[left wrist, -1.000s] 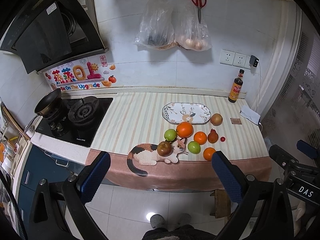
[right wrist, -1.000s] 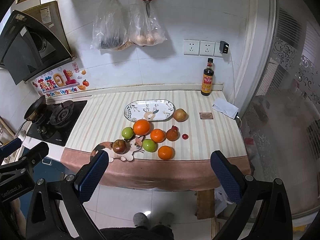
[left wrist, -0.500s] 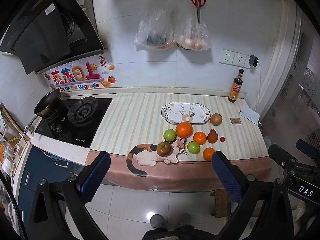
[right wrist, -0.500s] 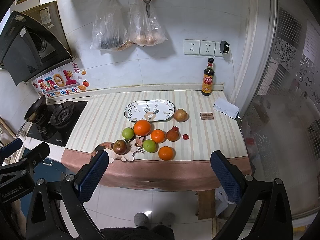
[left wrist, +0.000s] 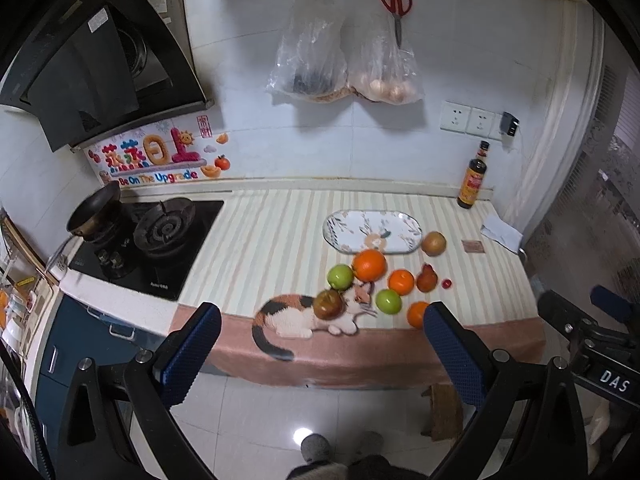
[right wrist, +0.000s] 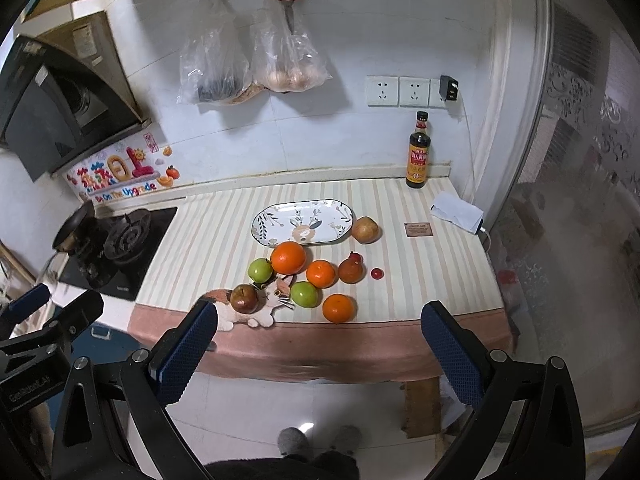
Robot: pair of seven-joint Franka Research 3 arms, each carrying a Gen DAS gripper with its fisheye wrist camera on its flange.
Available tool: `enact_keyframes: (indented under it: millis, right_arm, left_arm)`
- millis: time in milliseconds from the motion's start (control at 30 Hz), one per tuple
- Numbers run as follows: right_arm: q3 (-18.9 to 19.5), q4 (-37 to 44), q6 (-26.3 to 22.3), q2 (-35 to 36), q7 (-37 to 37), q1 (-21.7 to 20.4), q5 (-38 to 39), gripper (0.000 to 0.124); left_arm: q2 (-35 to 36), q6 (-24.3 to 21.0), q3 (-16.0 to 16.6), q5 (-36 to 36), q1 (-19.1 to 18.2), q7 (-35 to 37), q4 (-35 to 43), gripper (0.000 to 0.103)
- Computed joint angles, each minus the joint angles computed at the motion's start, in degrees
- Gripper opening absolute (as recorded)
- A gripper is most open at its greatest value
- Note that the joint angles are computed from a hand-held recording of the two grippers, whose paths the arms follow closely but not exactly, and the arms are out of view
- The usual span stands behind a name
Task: Organize fruits
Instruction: 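Grasp the yellow-red apple with the right gripper while the left gripper grasps the large orange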
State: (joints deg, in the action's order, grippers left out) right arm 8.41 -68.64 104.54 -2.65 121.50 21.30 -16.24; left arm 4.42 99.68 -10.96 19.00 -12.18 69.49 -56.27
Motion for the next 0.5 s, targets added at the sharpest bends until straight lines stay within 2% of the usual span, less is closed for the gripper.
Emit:
enact_keyframes:
  millis: [200, 267, 400, 500]
  right_arm:
    - [-1.87, -1.62, 3.53, 2.79, 1.68, -1.33, 4.91, 0.103]
    - [-2.37, -1.72, 4.59, 4.60, 2.32, -1.44, 5.78, 0.103]
    - [-3.53, -0.76, 5.35, 9.71, 4.33, -1.04, 7.23, 0.103]
    - [-4.65, 0.94, 5.29, 14.05, 5.42, -0.75, 9.21, 0.103]
  left_arm:
    - [2.29, 4.94, 1.17, 5.49, 0.62, -0.92, -2.59, 0.103]
    - [4.12, 5.95, 1.79, 5.15, 1.36, 0.14, -2.37, 0.103]
    - [9.93, 3.83, 2.71, 2.90, 2.35, 3.02, 2.21, 0.103]
    - [17.43, -0.26, 3.41, 1.54, 2.01, 5.98, 10.83, 0.103]
